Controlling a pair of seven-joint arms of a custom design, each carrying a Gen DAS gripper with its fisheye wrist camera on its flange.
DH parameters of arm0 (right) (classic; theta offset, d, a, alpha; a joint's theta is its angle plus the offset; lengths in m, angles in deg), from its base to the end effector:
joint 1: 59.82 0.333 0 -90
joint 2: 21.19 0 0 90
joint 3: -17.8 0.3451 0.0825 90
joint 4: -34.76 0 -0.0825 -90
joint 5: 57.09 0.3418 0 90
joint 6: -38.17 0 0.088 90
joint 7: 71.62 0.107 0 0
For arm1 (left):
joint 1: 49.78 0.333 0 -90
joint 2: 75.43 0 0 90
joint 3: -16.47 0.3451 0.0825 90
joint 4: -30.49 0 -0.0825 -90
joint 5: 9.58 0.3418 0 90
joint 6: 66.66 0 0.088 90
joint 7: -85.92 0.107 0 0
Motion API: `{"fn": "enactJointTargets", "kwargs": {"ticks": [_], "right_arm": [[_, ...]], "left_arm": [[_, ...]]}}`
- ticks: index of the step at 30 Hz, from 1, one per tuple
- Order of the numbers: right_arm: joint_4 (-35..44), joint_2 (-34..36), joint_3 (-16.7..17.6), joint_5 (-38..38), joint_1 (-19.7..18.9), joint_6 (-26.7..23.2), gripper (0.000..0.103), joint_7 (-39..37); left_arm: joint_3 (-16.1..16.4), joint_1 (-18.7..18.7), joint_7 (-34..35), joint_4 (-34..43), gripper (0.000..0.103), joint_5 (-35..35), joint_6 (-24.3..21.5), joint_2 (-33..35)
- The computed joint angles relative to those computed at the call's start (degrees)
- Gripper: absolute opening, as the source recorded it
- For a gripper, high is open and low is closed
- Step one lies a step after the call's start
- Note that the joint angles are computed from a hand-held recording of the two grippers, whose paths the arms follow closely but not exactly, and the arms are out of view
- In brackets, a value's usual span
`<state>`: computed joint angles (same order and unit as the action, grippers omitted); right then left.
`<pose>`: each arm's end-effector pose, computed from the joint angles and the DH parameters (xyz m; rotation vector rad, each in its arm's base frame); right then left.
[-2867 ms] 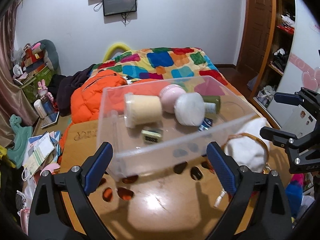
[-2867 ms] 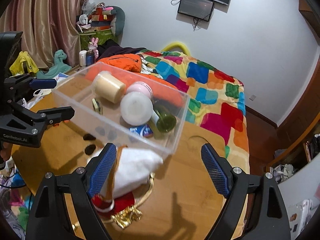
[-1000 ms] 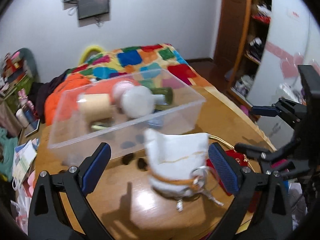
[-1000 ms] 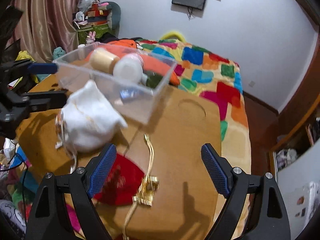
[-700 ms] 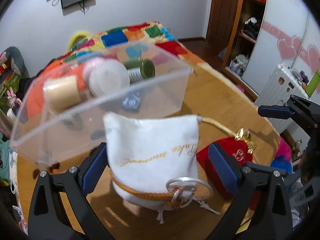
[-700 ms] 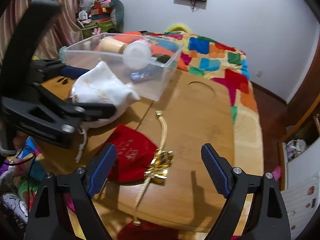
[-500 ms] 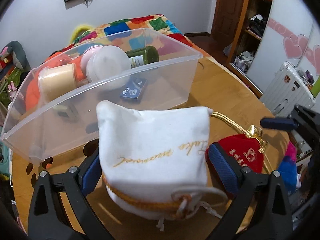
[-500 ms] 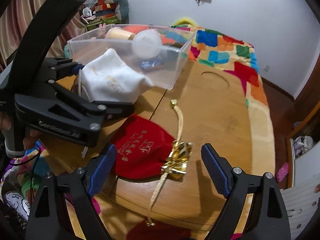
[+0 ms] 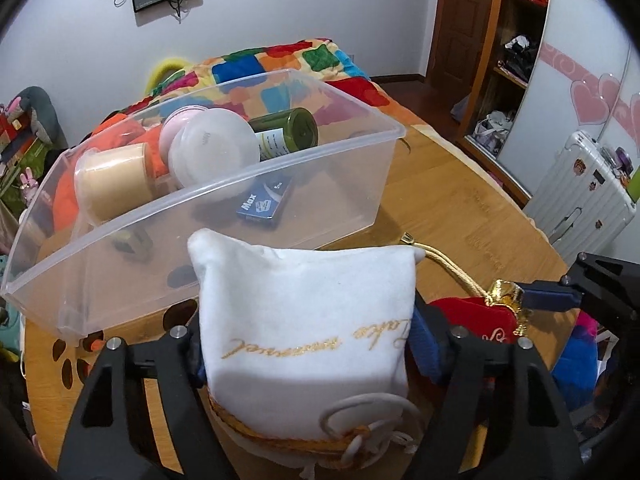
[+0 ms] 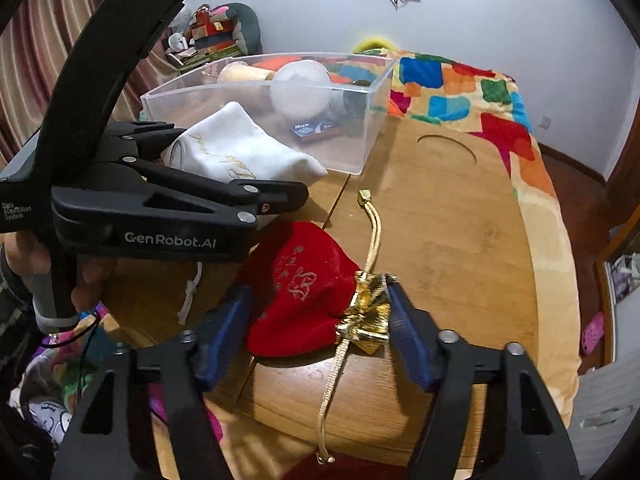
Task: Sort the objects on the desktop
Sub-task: 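Grasp the red pouch with gold ribbon with the right tool while the left tool holds the white pouch, then carry the red pouch with the right tool while the left tool carries the white pouch over the bin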
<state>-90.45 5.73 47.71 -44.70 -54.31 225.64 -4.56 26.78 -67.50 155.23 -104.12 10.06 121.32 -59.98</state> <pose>0.5125 0.3029 0.3302 -2.2216 1.0783 -0.2728 0.5337 -0.1086 0.3559 -1.7197 1.9921 -0.6815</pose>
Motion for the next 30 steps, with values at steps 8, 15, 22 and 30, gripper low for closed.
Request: {"fn": "enactJointTargets", "kwargs": {"ticks": [8, 15, 22, 30], "right_arm": [[-0.24, 0.04, 4.18, 0.46, -4.49, 0.02, 0.034, -0.26], [-0.42, -1.71, 3.45, -0.04, -4.36, 1.23, 0.033, 1.1], [0.17, -3.57, 3.77, -2.38, -4.79, 2.48, 0.033, 2.8], [2.5, -4.41, 1.59, -4.86, -2.06, 2.99, 0.033, 4.15]], "left_arm": [[6.81, -6.25, 2.07, -4.83, 0.072, -5.4, 4.4, -2.85], [4.81, -4.11, 6.31, -7.79, 0.072, -10.64, 7.36, -6.61], [-3.18, 5.82, 4.45, -9.22, 0.072, -8.4, 9.83, -9.95], [-9.83, 15.83, 0.77, -9.72, 0.072, -4.54, 10.97, -12.25]]}}
